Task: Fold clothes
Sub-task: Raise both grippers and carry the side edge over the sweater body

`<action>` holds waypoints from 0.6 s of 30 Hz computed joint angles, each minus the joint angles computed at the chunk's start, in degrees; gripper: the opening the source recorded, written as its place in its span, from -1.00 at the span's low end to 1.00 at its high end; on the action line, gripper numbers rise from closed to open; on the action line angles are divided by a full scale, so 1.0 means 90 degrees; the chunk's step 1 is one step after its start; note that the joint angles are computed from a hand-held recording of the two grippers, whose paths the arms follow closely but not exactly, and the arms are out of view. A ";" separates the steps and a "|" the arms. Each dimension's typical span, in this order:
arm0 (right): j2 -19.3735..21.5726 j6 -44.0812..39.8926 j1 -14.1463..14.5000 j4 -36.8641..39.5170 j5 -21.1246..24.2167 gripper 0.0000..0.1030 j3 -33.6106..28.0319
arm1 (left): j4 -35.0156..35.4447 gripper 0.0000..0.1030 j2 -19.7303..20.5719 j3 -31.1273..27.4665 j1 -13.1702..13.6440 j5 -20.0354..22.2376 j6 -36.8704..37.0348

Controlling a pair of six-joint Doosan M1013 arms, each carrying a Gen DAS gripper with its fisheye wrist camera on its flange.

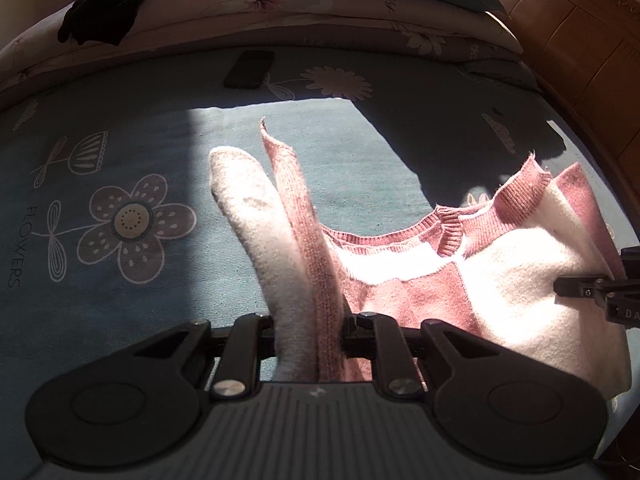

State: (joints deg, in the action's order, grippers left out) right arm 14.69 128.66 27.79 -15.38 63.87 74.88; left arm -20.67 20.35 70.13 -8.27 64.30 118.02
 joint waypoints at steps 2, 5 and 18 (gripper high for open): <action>-0.0164 0.0155 -0.0004 -0.0073 0.0072 -0.58 0.0159 | -0.0076 -0.69 -0.0005 -0.0026 -0.0096 0.0071 0.0117; -0.0415 0.0371 -0.0041 -0.0138 0.0158 -0.58 0.0411 | -0.0146 -0.69 -0.0018 -0.0043 -0.0293 0.0101 0.0297; -0.1589 0.1592 -0.0258 -0.0692 0.0504 -0.58 0.1553 | -0.0434 -0.69 0.0094 -0.0260 -0.1320 0.0320 0.0762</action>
State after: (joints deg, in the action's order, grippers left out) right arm 0.38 142.99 25.46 -21.61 68.41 88.86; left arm -24.57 21.19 67.79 -20.15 67.18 124.88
